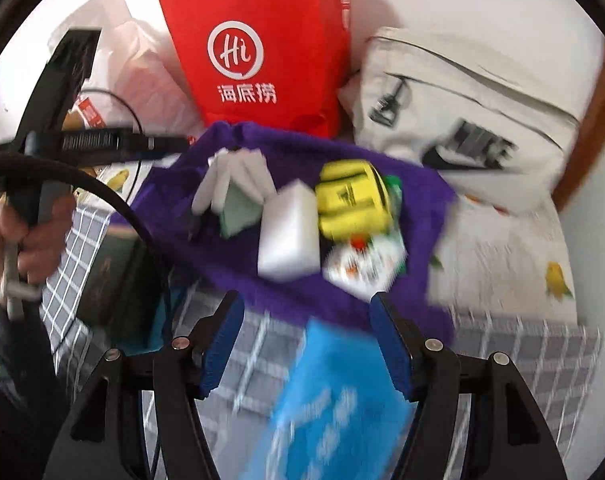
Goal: Organize soft objects
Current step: 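Lower the strap with left and foam block with right onto the towel, open both, then grasp the clear mesh bag's string with right while left grasps the green tissue pack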
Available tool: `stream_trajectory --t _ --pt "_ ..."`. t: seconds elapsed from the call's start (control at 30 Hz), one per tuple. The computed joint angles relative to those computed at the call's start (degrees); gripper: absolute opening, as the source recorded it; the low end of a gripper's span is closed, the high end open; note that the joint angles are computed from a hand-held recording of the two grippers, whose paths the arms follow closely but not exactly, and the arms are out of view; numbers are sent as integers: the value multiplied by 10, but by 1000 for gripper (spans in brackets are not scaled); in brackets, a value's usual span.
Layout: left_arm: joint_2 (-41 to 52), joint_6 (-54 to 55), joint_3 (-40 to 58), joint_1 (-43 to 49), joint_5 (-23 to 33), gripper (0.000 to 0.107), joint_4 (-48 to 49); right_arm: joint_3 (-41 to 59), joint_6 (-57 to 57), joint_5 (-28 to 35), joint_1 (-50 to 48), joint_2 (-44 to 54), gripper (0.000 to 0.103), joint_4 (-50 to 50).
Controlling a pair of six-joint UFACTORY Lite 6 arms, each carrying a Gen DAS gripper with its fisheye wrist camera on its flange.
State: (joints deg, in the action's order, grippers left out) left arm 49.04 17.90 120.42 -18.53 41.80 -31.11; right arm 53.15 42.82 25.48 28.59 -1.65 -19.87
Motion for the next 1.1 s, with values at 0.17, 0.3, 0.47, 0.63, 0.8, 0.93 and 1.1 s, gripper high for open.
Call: stream_trajectory --t 0.17,0.3,0.47,0.63,0.8,0.93,1.1 --pt "-114 56 -125 -4 -29 60 -37 -118 117 40 74 -124 62 -33" --pt "-193 58 -205 -17 -39 60 -24 -170 149 27 116 -152 49 -13" --pt "-300 34 -310 -27 -63 60 30 -176 286 37 184 -123 14 -117" --pt "-380 9 -406 -34 -77 60 69 -189 330 25 225 -146 4 -147" --pt "-454 -7 -517 -57 -87 60 91 -201 427 57 289 -211 3 -199" --pt "-514 -7 -604 -81 -89 60 88 -180 487 144 354 -243 3 -239" --pt "-612 -20 -721 -116 -92 68 88 -160 543 266 437 -287 3 -263"
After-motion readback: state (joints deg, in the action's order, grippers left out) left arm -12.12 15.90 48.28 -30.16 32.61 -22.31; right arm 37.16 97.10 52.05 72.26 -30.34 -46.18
